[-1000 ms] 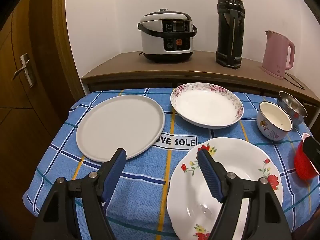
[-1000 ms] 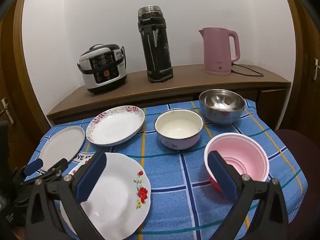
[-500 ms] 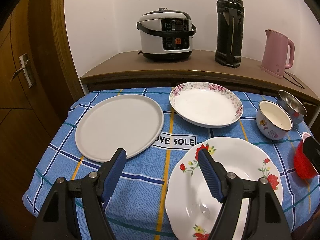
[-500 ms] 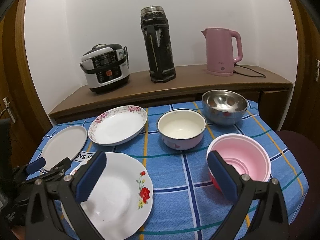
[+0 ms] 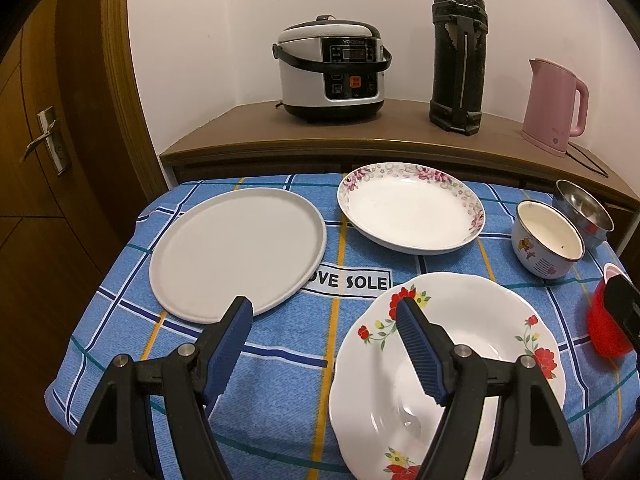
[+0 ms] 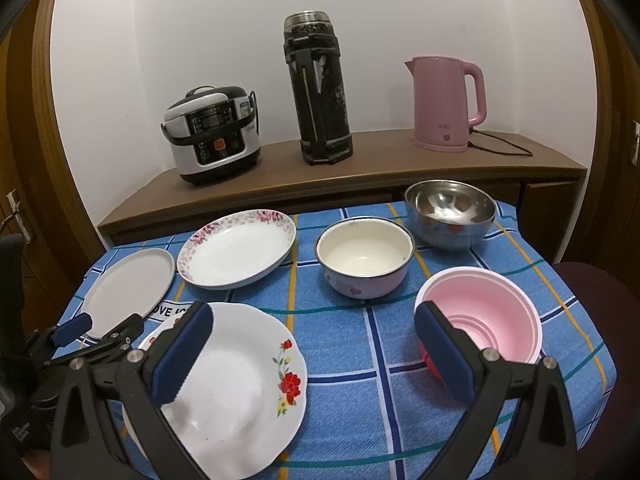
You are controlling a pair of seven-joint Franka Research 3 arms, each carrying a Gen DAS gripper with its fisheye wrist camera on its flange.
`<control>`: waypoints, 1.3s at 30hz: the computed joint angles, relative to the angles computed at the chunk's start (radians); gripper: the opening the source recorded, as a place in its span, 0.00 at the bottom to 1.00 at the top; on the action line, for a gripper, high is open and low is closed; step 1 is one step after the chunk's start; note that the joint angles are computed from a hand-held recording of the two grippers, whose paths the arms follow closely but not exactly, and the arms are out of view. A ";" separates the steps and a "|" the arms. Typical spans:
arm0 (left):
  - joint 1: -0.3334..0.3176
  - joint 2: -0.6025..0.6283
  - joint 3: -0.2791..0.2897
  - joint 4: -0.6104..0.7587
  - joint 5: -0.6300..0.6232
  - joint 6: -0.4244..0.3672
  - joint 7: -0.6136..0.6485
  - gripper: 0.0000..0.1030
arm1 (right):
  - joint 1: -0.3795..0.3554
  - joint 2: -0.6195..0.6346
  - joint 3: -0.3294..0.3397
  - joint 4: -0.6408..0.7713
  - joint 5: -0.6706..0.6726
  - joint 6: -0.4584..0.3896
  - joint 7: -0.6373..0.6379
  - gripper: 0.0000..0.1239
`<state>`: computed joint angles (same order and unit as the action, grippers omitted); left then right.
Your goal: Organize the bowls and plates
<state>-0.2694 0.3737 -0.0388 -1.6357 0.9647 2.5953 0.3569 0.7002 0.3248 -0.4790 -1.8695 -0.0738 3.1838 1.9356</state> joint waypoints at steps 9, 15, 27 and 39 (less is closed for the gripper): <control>-0.001 0.005 0.001 0.002 0.002 0.004 -0.005 0.74 | -0.046 -0.007 0.054 0.001 0.000 -0.009 -0.019 0.80; 0.008 0.006 -0.008 0.002 -0.035 -0.003 0.042 0.74 | -0.107 -0.013 0.123 0.002 0.015 -0.014 -0.055 0.75; 0.059 -0.052 -0.017 -0.102 -0.102 0.066 0.084 0.74 | -0.394 -0.023 0.449 -0.016 0.177 -0.052 -0.309 0.62; 0.065 0.006 -0.037 -0.077 -0.248 0.136 0.243 0.74 | -0.397 0.030 0.464 0.044 0.243 -0.180 -0.398 0.45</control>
